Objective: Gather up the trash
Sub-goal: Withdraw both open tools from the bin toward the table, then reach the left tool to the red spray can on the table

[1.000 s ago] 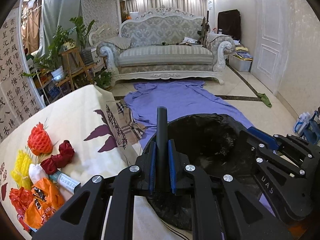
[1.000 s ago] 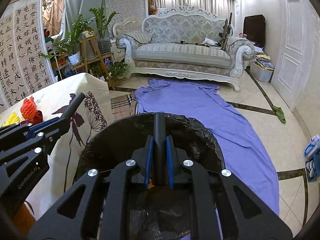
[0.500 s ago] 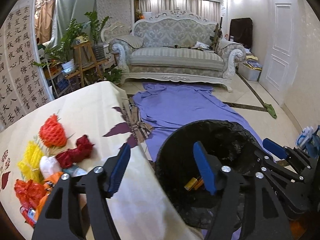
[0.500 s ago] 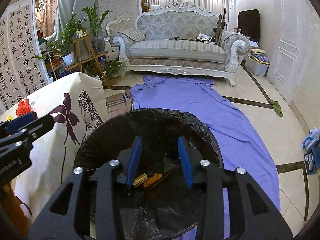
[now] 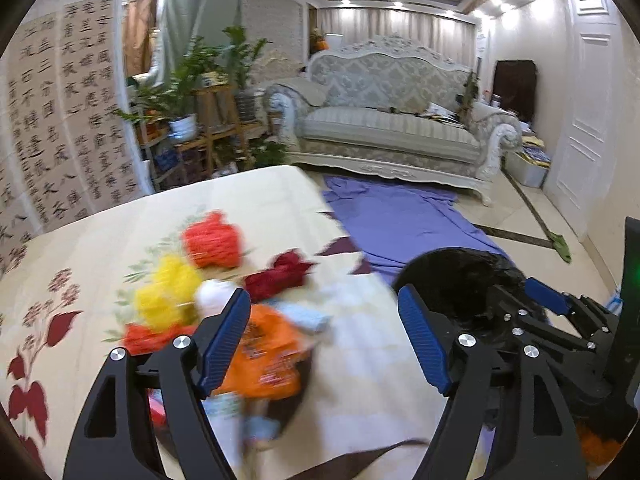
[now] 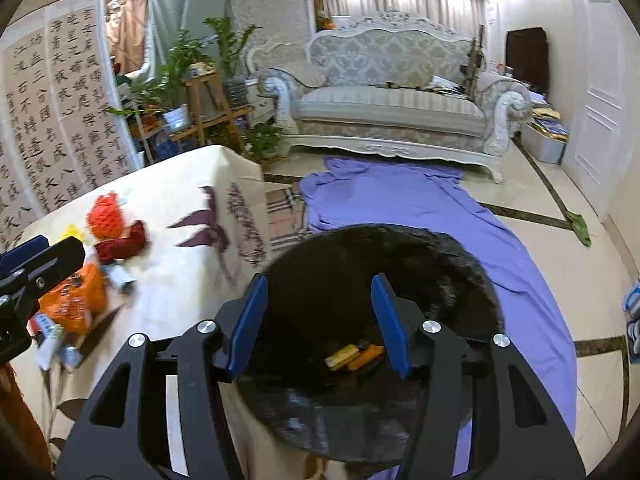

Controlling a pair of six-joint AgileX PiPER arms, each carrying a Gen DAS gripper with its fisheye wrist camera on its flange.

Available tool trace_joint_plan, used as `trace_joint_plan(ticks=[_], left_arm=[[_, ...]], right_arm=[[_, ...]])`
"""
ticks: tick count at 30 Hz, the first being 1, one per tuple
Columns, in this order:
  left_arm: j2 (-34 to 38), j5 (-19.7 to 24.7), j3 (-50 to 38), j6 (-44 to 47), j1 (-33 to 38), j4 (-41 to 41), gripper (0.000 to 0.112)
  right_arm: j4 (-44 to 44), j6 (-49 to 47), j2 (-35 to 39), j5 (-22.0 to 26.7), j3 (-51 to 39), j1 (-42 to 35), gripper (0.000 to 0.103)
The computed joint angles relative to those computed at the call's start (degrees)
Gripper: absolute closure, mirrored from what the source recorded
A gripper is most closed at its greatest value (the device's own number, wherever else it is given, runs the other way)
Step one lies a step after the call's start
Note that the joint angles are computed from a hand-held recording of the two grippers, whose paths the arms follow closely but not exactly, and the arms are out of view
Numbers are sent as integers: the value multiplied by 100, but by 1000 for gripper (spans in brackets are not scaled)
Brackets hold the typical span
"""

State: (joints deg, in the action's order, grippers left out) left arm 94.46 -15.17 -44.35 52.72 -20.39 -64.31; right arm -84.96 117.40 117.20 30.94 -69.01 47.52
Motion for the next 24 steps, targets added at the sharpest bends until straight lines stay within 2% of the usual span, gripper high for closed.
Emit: trace_joint_plan(ticks=[8, 13, 21, 24], left_arm=[[-506, 3, 699, -626, 992, 678, 37], [-645, 190, 1097, -1627, 1613, 1732, 37], [-560, 119, 1551, -2889, 1862, 3030, 37], [-436, 77, 1580, -3040, 1866, 3154, 37]], right_arm=[[569, -925, 296, -56, -793, 482, 48], [992, -1510, 524, -10, -1256, 704, 46], [1389, -1843, 690, 149, -1413, 898, 42], [1418, -1814, 683, 204, -1304, 930, 42]])
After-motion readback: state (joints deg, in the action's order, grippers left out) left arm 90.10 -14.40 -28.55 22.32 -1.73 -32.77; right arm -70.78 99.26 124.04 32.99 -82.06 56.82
